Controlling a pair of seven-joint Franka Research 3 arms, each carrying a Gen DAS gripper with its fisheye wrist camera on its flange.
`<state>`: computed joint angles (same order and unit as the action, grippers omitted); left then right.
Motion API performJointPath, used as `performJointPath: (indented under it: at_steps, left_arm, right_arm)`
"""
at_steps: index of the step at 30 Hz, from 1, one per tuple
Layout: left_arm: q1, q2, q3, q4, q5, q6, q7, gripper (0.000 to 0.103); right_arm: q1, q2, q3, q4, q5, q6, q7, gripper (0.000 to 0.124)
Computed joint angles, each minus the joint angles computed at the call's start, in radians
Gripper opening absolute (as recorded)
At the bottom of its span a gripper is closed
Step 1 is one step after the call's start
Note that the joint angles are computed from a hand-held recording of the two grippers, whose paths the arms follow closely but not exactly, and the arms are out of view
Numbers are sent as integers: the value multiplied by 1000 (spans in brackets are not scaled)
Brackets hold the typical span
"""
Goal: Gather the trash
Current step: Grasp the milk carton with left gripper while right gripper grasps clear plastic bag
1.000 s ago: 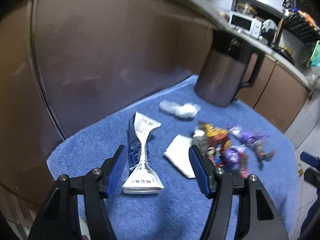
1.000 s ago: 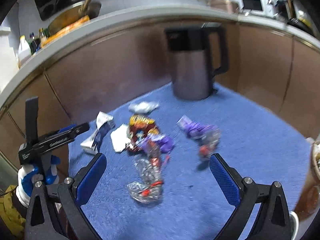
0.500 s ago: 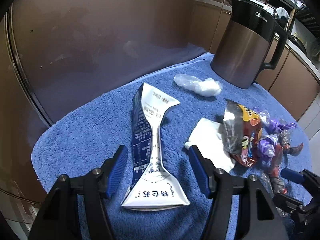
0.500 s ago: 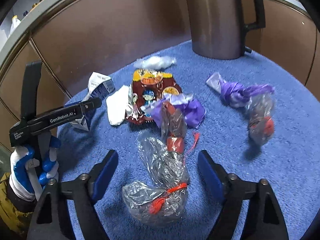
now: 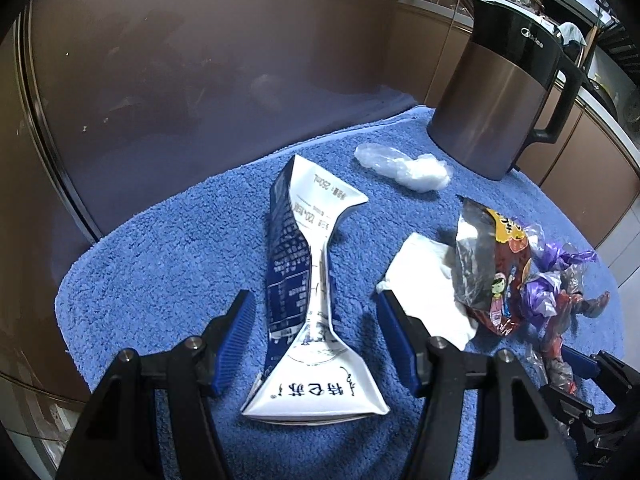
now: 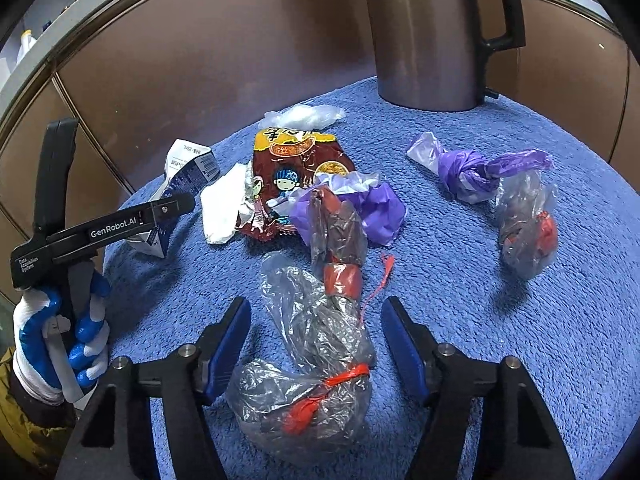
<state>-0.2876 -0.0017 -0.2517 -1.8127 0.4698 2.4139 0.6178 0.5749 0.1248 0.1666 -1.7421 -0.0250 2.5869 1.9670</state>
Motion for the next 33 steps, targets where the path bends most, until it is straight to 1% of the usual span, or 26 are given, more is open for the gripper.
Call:
performJointPath:
  at_steps: [5, 11, 16, 19, 25, 27, 33]
  left_arm:
    - [3, -6, 2, -12, -9, 15, -2, 58]
    - [4, -10, 0, -17, -12, 15, -2, 55]
    - [2, -3, -1, -9, -14, 9, 0, 48]
    - [1, -3, -1, -8, -10, 3, -2, 47]
    - [-6, 12, -4, 15, 14, -32, 2, 43]
    - [-10, 18, -5, 24, 23, -45, 1, 42]
    - [-26, 32, -9, 54, 59, -98, 8, 42]
  right_arm:
    - [-2, -13, -2, -20, -6, 14, 19, 55]
    - [-1, -11, -2, -16, -30, 7, 40, 51]
    - [-1, -12, -3, -18, -39, 7, 52, 46]
    - [-3, -13, -2, -19, -35, 8, 52, 45]
    - [-3, -13, -1, -17, -38, 2, 49, 45]
    - [-6, -15, 1, -18, -24, -3, 37, 44]
    - [-6, -19, -1, -20, -37, -13, 48, 39]
